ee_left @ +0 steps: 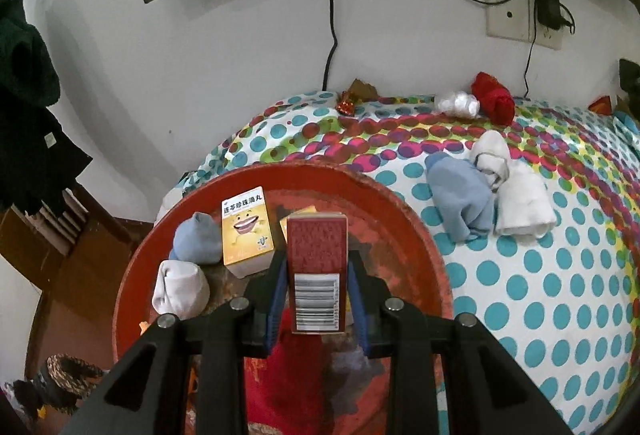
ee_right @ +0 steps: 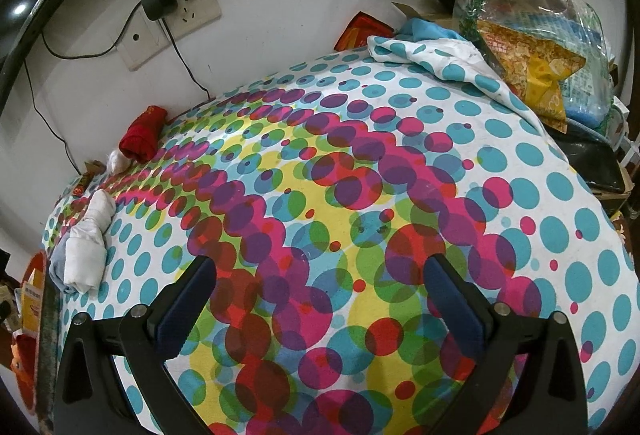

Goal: Organize objects
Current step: 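Carry the red box with the left tool over the tray, then lower the red box into the tray and open the left tool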

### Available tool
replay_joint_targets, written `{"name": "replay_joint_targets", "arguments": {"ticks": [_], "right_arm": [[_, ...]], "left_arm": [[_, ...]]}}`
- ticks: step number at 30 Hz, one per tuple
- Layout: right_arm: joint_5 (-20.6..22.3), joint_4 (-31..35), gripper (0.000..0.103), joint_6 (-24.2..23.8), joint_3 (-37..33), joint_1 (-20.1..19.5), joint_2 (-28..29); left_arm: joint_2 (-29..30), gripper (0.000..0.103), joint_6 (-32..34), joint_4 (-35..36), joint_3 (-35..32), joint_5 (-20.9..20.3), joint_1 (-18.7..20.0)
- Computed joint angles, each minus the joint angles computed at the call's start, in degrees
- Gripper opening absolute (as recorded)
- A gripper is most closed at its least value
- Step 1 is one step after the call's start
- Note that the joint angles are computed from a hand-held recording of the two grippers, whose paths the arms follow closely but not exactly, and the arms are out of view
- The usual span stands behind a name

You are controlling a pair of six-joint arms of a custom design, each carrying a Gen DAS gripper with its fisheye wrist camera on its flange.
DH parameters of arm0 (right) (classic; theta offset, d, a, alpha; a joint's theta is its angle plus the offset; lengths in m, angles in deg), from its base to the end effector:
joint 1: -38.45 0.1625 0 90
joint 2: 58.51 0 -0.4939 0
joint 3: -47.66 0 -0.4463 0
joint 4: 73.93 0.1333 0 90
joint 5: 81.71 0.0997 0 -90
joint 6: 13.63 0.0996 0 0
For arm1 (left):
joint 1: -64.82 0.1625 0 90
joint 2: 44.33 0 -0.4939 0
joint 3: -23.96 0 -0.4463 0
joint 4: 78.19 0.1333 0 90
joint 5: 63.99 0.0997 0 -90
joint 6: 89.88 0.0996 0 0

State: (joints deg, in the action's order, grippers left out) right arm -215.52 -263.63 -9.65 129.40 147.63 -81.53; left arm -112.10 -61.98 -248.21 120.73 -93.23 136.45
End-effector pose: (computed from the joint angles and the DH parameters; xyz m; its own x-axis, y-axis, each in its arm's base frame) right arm 0.3265 -0.7427 -0.0147 -0.8459 0.2407 0.4758 -0.1898 0.6980 -0.6905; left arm -0.0046 -0.7126 0.4502 -0.5059 -0.1535 -0.8488 0.4922 0.7568 -0.4302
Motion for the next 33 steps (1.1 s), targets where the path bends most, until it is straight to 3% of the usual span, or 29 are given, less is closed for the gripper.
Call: {"name": "replay_joint_targets", "arguments": {"ticks": [4, 9, 15, 20, 27, 30, 33], "right_arm": [[0.1, 0.0, 0.103, -0.1, 0.1, 0.0, -0.1], [0.4, -0.1, 0.103, -0.2, 0.3, -0.1, -0.2], [0.0, 0.5, 0.103, -0.4, 0.3, 0.0, -0.4], [0.2, 0.4, 0.103, -0.4, 0.4, 0.0, -0.5], [0.2, 0.6, 0.103, -0.6, 0.5, -0.2, -0.6], [0.3, 0.6, 0.103, -0.6, 0.4, -0.1, -0.6], [0.0, 1.0, 0.103, -0.7, 0.4, -0.1, -0.7]], "left_arm": [[-0.6, 0.029, -2.0, 1.7, 0.3, -0.9, 0.2], [-2.9, 0.029, -3.7, 3.3, -0.1, -5.8, 0.4], [-4.7, 0.029, -1.6, 2.7, -4.1, -3.7, 1.9], [-4.3, 0.029, -10.1, 16.9, -9.1, -3.4, 6.2], [-4.4, 0.029, -15.6, 22.3, -8.6, -6.9, 7.8], [-4.0, 0.029, -15.2, 23.3, -7.4, -4.8, 7.7], [-3.7, 0.03, -18.8, 29.2, -8.6, -5.5, 8.8]]}}
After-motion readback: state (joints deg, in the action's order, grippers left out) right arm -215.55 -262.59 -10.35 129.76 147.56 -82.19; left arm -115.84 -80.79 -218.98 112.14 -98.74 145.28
